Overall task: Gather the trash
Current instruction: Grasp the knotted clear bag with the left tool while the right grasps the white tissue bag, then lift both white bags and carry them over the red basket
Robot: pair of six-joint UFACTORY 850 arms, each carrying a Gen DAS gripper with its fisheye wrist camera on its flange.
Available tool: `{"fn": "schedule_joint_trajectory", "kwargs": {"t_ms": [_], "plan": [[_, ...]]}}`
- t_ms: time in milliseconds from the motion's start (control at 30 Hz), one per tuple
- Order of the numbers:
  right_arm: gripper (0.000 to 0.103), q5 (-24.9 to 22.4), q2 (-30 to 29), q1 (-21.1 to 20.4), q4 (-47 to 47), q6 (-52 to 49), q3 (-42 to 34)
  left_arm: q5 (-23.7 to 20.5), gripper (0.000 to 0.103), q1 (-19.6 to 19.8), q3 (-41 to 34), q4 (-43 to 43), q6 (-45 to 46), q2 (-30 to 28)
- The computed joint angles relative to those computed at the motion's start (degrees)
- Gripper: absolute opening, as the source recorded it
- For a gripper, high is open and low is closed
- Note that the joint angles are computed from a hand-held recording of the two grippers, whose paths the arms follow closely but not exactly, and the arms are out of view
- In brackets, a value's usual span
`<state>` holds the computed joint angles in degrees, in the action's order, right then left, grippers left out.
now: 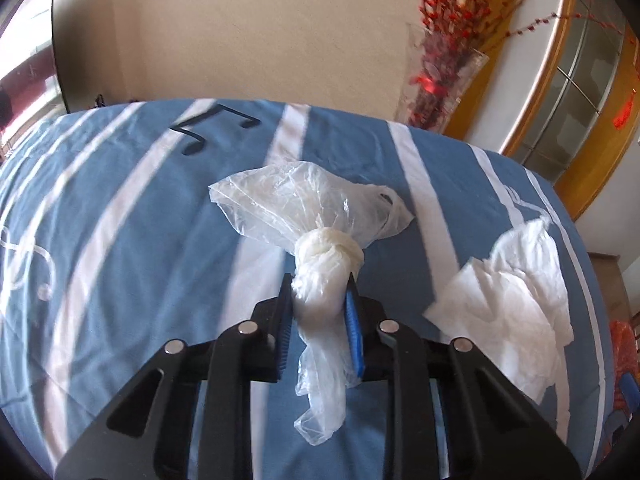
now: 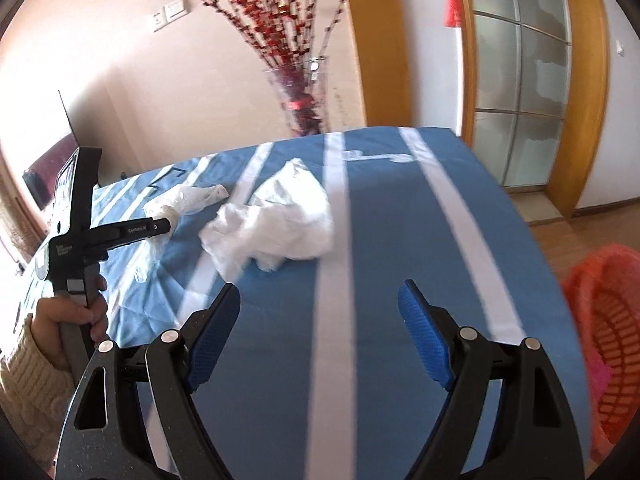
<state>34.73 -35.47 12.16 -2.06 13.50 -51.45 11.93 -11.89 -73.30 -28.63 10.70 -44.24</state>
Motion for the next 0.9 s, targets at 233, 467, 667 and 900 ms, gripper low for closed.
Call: {"fn": "schedule_joint_trajectory", "kwargs": {"t_ms": [233,467,667,900], "plan": [[0.081,-4.79,-6.09,1.36,-6.12,6.73,-9.57,0.78,0.024,2.25,-0.36,-5.34,4.42,0.68],[0.081,-10.33,-11.71,2.79,0.1,1.21,-18.64,0.43,0.024,2.91,-0.72,-3.57,3.16,0.18],[0.042,-17.35,-14.99,2.55,-3.42,4.14,-23.83,-0.13,0.024,3.06,-1.12,-3.02,2.7,-0.32],[0.015,-15.52,-12.75,1.54,-6.98,6.78,-19.64,0.3,0.024,2.46,0.49,0.86,-1.04,0.75]]}}
